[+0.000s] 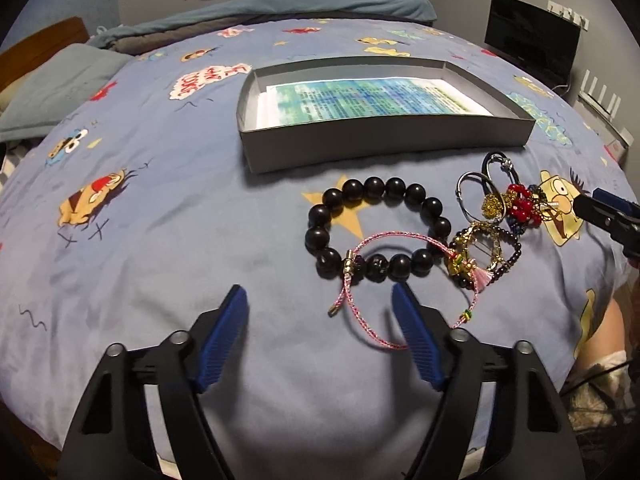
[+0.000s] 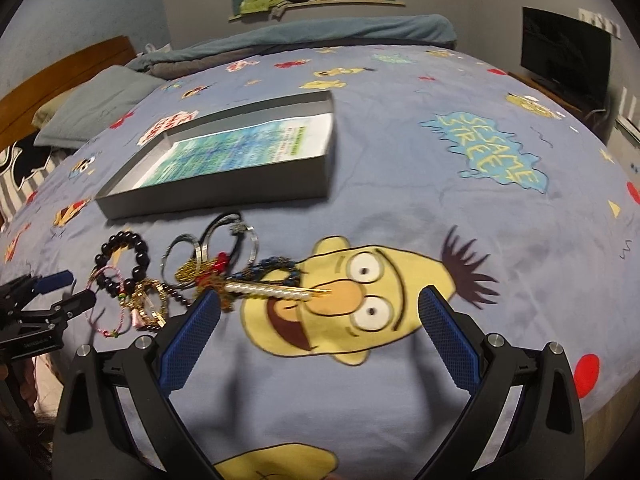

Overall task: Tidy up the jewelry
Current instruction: 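Grasp the pink string bracelet with the left tool while the right tool grasps the red-beaded gold ornament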

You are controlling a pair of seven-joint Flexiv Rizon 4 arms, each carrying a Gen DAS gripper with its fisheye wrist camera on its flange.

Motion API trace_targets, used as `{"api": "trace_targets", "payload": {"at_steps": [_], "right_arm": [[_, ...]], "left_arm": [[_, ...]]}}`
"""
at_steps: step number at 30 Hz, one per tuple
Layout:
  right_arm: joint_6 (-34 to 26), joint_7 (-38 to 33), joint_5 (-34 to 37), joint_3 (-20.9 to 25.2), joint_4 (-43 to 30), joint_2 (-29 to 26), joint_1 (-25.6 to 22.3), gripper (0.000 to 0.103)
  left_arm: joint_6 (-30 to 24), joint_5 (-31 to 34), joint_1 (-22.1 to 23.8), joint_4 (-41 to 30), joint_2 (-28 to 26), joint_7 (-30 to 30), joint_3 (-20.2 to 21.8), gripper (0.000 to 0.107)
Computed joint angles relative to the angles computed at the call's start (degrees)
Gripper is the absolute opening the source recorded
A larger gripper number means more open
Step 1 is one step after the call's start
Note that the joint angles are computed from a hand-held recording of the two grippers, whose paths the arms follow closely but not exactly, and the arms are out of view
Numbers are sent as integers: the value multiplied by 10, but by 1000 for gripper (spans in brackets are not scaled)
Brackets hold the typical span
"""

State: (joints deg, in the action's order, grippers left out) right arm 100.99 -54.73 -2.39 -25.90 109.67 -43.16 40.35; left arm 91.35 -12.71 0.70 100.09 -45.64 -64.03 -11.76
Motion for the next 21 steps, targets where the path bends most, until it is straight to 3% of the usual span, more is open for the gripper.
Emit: {"api": "trace_targets", "payload": {"at_steps": [8,11,14,16,21], "right_arm": [[34,-54,-20,75,-4,10,-52,97],[32,-75,-27,100,-14,8,-63,89],[16,-84,-36,125,-30,4,-78,76],[6,-85,-44,142,-38,2,-90,62],[-15,-75,-55,150,-51,-4,-96,36]], "left_arm": [[11,9,15,6,-2,15,-25,59],[4,11,20,5,-4,24,-35,48],[-9,7,13,1,-5,27,-27,38],[-9,4,14,3,-5,28,-27,32],[-13,-1,28,7,-6,37,-41,15]]}}
